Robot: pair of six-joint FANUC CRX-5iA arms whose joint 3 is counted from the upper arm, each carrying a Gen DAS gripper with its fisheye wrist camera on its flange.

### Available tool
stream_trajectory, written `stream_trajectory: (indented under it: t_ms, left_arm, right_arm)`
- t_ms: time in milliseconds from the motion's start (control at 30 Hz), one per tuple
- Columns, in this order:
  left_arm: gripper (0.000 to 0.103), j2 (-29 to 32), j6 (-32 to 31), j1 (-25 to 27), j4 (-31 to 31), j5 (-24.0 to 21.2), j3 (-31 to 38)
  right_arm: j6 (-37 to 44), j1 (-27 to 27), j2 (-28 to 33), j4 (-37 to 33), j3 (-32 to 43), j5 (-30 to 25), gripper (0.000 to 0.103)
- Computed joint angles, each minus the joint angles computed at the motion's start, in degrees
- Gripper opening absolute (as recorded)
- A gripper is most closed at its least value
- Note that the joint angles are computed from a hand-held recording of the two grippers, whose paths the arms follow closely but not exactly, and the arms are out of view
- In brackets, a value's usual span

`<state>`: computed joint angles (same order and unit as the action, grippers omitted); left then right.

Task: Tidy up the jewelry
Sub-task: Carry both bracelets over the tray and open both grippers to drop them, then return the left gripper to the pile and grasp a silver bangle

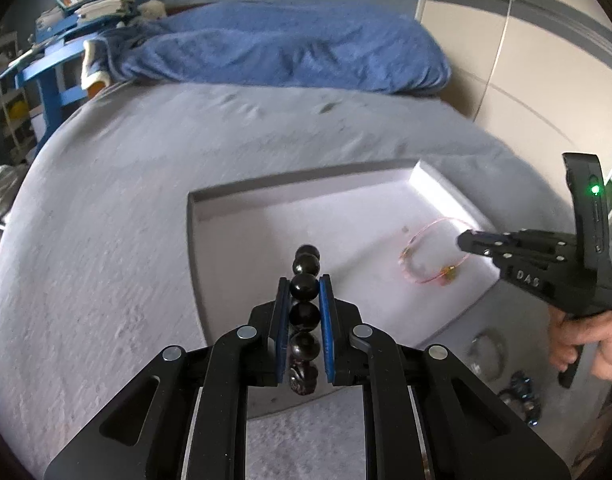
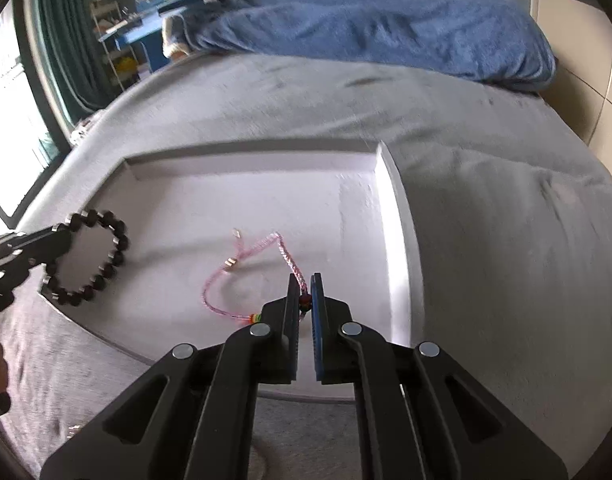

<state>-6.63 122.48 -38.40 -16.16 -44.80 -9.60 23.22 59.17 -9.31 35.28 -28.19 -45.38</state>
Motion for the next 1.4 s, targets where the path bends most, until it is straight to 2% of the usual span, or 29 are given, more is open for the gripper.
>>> stream_trajectory:
  t_ms: [100, 133, 167, 200, 233, 333, 367, 533, 767, 967, 1233, 1400]
  left_arm:
    - [0.015, 0.57, 0.66, 0.12, -0.27, -1.84, 0.46]
    - [0.015, 0.68, 0.93, 0.04, -0.46, -2.29, 0.59]
    - [0.015, 0.87, 1.29, -0.12, -0.91, -2.93, 0.81]
    - [0.019, 1.14, 1.7, -0.34, -1.47, -3.77, 1.17]
    - [0.028, 1.28, 2.44, -0.68, -2.22, -4.37, 1.47]
    - [0.048, 1.06, 4.77, -1.89, -4.4, -5.44, 1.96]
    - [0.052, 0.97, 5.76, -2.55, -5.63, -6.03, 2.3]
    - [0.066, -0.37, 8.89, -5.22, -9.83, -7.17, 2.71]
    - [0.07, -2.0, 10.55, -9.79, -13.17, -9.5, 2.5]
    - [0.071, -4.43, 11.76, -12.71, -12.7, -9.98, 0.14]
    - [0.071, -6.8, 12.67, -15.7, -8.71, -6.85, -3.67]
    - [0.071, -5.3, 9.01, -15.22, -2.1, -0.43, -6.21]
  right_arm:
    - [0.13, 0.39, -0.01, 0.02, -0.49, -0.46, 0.008]
    - [0.16, 0.69, -0.07, 0.4, -0.68, -0.82, 0.016]
    - [0.17, 0.86, -0.16, 0.69, -0.8, -1.13, 0.029]
    - [-0.02, 1.04, -0.34, 1.35, -1.15, -1.34, 0.037]
    - [-0.47, 1.18, -0.48, 2.02, -1.44, -1.44, 0.048]
    - [-1.81, 1.58, -1.4, 4.16, -2.43, -1.73, 0.058]
    - [-2.65, 1.9, -1.95, 5.19, -3.04, -2.01, 0.061]
    - [-6.06, 2.6, -4.59, 6.54, -4.7, -3.07, 0.062]
    - [-11.53, 6.97, -9.44, 10.72, -7.55, -6.33, 0.067]
    - [-14.86, 11.21, -12.28, 10.85, -9.06, -9.2, 0.067]
    - [-18.91, 17.55, -15.55, 12.13, -10.67, -13.58, 0.067]
    - [-21.47, 19.06, -17.54, 12.05, -11.61, -15.33, 0.068]
